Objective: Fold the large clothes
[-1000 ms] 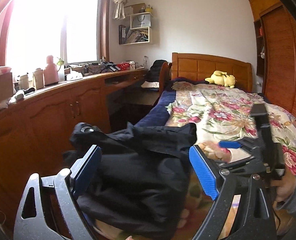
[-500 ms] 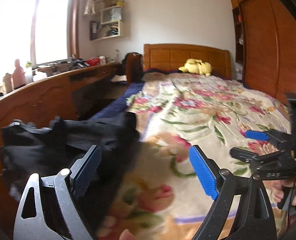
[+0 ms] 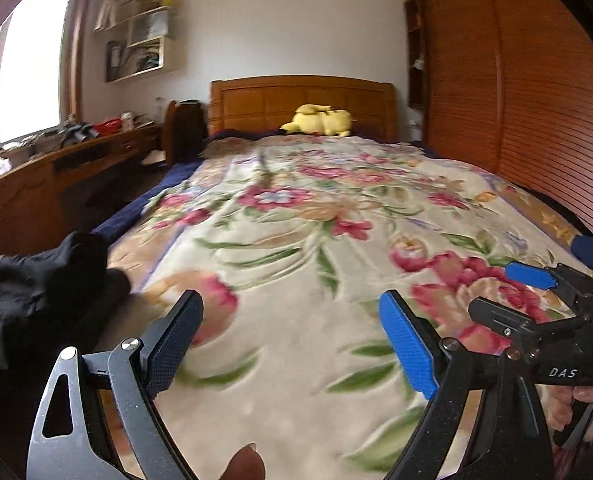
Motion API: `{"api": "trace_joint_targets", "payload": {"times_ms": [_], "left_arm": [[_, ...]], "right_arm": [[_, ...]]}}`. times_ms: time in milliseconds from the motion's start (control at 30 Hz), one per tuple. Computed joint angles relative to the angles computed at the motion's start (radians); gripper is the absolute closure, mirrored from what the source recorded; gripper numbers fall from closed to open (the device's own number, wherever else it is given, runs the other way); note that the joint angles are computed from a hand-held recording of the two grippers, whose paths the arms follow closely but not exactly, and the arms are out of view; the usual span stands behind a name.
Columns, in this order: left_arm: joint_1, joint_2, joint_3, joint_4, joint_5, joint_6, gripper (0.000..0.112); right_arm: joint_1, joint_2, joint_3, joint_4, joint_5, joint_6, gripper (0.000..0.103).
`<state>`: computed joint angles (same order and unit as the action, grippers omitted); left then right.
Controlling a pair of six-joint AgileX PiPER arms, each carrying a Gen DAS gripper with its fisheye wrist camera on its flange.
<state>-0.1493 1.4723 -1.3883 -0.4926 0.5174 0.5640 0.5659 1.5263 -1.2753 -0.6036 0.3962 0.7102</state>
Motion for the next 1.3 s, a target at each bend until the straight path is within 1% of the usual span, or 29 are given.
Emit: {"api": "trace_joint_targets", "payload": {"times_ms": [67, 200, 300, 467, 600, 633, 733, 800, 867, 900, 967, 1033, 1100, 1200, 1300], "left_arm": [[-0.041, -0.002, -0.011, 0.049, -0.01, -0.058, 0.022], [-0.094, -0.02, -0.014, 0.024, -0.016, -0.078, 0.022], [-0.124, -0.042, 0.001, 0.052, -0.039, -0.125, 0.022], [-0.139, -0.082, 0.046, 0.027, -0.055, -0.116, 0.022], [-0.139, -0.122, 0.114, 0.003, -0.087, -0.084, 0.022], [-0.138, -0.128, 0.125, -0.004, -0.092, -0.076, 0.022], [-0.136, -0.144, 0.17, -0.042, -0.119, -0.026, 0.022], [-0.141, -0.155, 0.206, -0.036, -0.156, -0.021, 0.022], [-0.137, -0.16, 0.229, -0.076, -0.172, 0.018, 0.022], [-0.133, -0.162, 0.242, -0.105, -0.179, 0.046, 0.022], [-0.131, -0.159, 0.252, -0.107, -0.188, 0.052, 0.022], [-0.129, -0.157, 0.263, -0.106, -0.204, 0.059, 0.022], [-0.126, -0.154, 0.272, -0.128, -0.214, 0.083, 0.022], [-0.126, -0.139, 0.265, -0.085, -0.219, 0.049, 0.022], [-0.124, -0.134, 0.262, -0.076, -0.219, 0.036, 0.022]], "right_arm": [[0.0, -0.041, 0.028, -0.062, 0.02, 0.066, 0.014], [0.026, -0.118, 0.078, -0.228, 0.068, 0.23, 0.014], [0.048, -0.182, 0.107, -0.296, 0.115, 0.3, 0.014], [0.126, -0.266, 0.172, -0.448, 0.206, 0.453, 0.014], [0.19, -0.322, 0.265, -0.593, 0.257, 0.631, 0.014], [0.203, -0.316, 0.292, -0.647, 0.259, 0.7, 0.014], [0.217, -0.317, 0.357, -0.757, 0.247, 0.836, 0.014], [0.216, -0.296, 0.366, -0.79, 0.259, 0.877, 0.014], [0.203, -0.281, 0.378, -0.827, 0.241, 0.923, 0.014], [0.201, -0.272, 0.381, -0.851, 0.246, 0.945, 0.014], [0.212, -0.25, 0.389, -0.896, 0.28, 0.978, 0.014], [0.203, -0.24, 0.396, -0.915, 0.273, 1.002, 0.014], [0.179, -0.238, 0.397, -0.9, 0.236, 0.998, 0.014], [0.17, -0.244, 0.388, -0.877, 0.226, 0.968, 0.014], [0.165, -0.251, 0.388, -0.871, 0.224, 0.962, 0.014]]}}
